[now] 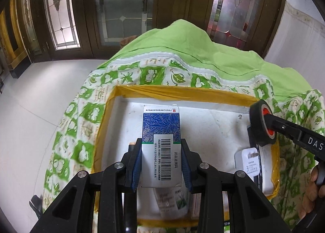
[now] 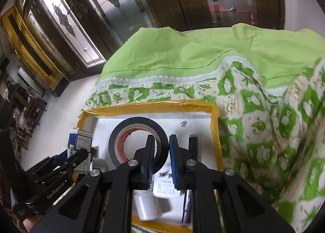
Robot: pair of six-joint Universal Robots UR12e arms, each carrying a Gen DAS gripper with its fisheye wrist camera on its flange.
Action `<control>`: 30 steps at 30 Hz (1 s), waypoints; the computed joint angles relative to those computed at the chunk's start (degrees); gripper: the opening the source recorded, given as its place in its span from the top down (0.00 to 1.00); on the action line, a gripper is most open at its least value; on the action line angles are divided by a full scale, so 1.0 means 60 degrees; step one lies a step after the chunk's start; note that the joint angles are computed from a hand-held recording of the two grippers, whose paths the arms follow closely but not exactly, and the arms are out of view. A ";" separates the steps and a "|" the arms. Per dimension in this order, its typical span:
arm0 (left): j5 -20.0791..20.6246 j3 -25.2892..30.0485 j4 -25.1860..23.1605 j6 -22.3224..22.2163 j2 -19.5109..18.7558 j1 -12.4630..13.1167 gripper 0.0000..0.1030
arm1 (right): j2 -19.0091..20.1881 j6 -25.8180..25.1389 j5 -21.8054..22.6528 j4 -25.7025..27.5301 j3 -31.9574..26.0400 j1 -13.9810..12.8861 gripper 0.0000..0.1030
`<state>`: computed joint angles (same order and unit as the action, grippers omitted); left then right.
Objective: Organize rigid objects
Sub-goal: 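Lower the blue box into the tray with the left tool while the right tool holds the tape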
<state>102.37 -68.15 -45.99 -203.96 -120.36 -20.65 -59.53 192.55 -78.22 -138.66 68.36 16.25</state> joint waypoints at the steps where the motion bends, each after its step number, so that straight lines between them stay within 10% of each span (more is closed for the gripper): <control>1: 0.0001 0.0090 -0.0055 0.0058 -0.0075 0.0002 0.66 | 0.0094 -0.0041 -0.0050 0.0129 -0.0128 0.0022 0.87; 30: 0.0310 0.0951 -0.0534 0.0837 -0.0917 -0.0060 0.64 | 0.1014 -0.0537 -0.1170 0.0646 -0.0954 0.0254 0.85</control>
